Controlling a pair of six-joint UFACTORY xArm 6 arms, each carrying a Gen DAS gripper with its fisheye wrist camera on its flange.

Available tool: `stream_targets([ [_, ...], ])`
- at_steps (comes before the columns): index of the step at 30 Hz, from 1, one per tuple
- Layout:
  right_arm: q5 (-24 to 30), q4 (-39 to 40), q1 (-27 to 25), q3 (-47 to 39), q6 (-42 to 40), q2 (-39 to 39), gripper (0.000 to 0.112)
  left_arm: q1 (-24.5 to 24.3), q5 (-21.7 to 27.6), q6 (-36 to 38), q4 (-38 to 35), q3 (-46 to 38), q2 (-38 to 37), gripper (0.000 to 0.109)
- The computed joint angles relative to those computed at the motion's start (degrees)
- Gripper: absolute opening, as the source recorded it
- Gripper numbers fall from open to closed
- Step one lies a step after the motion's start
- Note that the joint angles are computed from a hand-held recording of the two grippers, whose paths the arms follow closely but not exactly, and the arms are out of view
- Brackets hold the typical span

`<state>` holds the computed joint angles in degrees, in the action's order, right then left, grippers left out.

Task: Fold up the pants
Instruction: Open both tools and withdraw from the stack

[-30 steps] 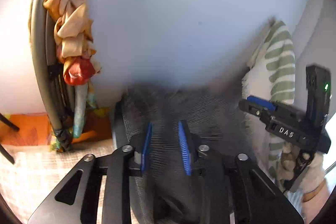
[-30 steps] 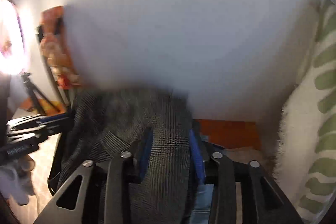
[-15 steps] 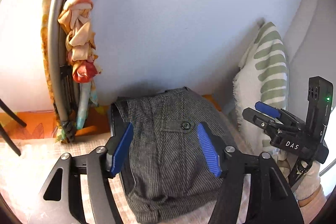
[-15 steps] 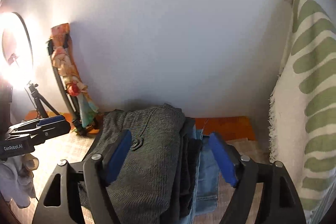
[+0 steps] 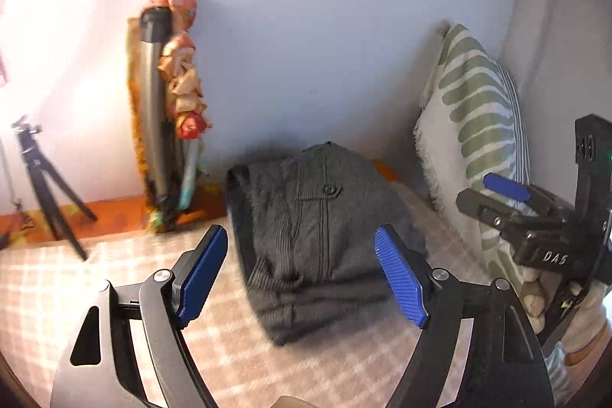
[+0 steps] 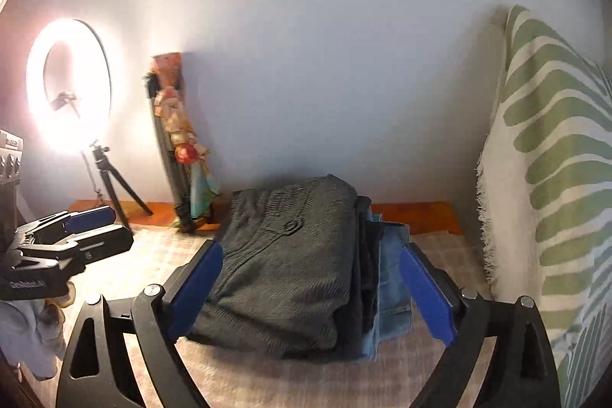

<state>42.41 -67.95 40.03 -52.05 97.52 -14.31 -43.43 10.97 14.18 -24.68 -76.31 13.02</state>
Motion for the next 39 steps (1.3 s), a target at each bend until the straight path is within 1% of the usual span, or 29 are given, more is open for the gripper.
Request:
stream_targets([
  [4,4.2,-1.4,5.8,1.6,3.3,-2.5,0.103,-0.6,-3.1,-2.7,4.5,9.9,-8.3,0.080],
  [9,12.1,-2.4,14.9,3.0,8.0,-4.4,0.103,-0.4,-6.2,-11.6,15.6,24.2,-21.1,0.080],
  [11,15.3,-2.3,18.8,3.4,9.8,-4.7,0.103,-0.2,-6.7,-17.6,22.1,29.1,-25.8,0.081],
  [14,20.2,-1.9,24.9,3.5,12.3,-4.4,0.103,-0.3,-7.3,-22.0,25.9,35.7,-32.1,0.082],
  [15,22.4,-1.3,27.3,3.2,13.1,-3.9,0.103,-0.1,-7.3,-24.8,28.6,38.0,-34.4,0.082],
  [16,23.8,-0.8,28.9,3.0,13.6,-3.4,0.103,0.3,-7.1,-29.7,33.8,40.1,-36.7,0.082],
  [19,27.0,0.9,33.5,2.2,15.3,-1.9,0.103,0.9,-6.5,-38.6,43.2,45.0,-42.2,0.082],
  [20,27.8,1.2,34.8,1.9,16.0,-1.4,0.103,1.1,-6.4,-40.9,45.5,46.3,-43.9,0.082],
  [23,32.1,2.5,39.4,0.4,18.5,1.1,0.103,1.8,-4.8,-51.6,56.3,49.6,-48.9,0.083],
  [24,34.3,3.0,41.2,-0.6,19.4,2.4,0.103,1.6,-3.6,-53.2,57.6,50.5,-50.3,0.083],
  [26,36.7,3.2,43.4,-1.8,20.7,4.2,0.103,1.1,-2.2,-56.1,60.0,51.9,-52.6,0.084],
  [28,37.9,3.5,44.9,-2.7,21.7,5.3,0.103,0.8,-1.0,-58.6,62.3,52.8,-54.2,0.084],
  [30,38.4,3.7,46.1,-3.6,22.5,6.6,0.103,0.4,0.0,-60.8,64.5,54.0,-56.0,0.084],
  [34,39.6,5.1,47.8,-5.7,22.4,9.3,0.103,-0.2,1.0,-60.9,63.1,54.7,-57.1,0.084],
  [39,39.5,6.5,48.4,-6.1,23.3,10.2,0.103,-0.9,2.4,-63.5,66.1,54.4,-57.4,0.084],
])
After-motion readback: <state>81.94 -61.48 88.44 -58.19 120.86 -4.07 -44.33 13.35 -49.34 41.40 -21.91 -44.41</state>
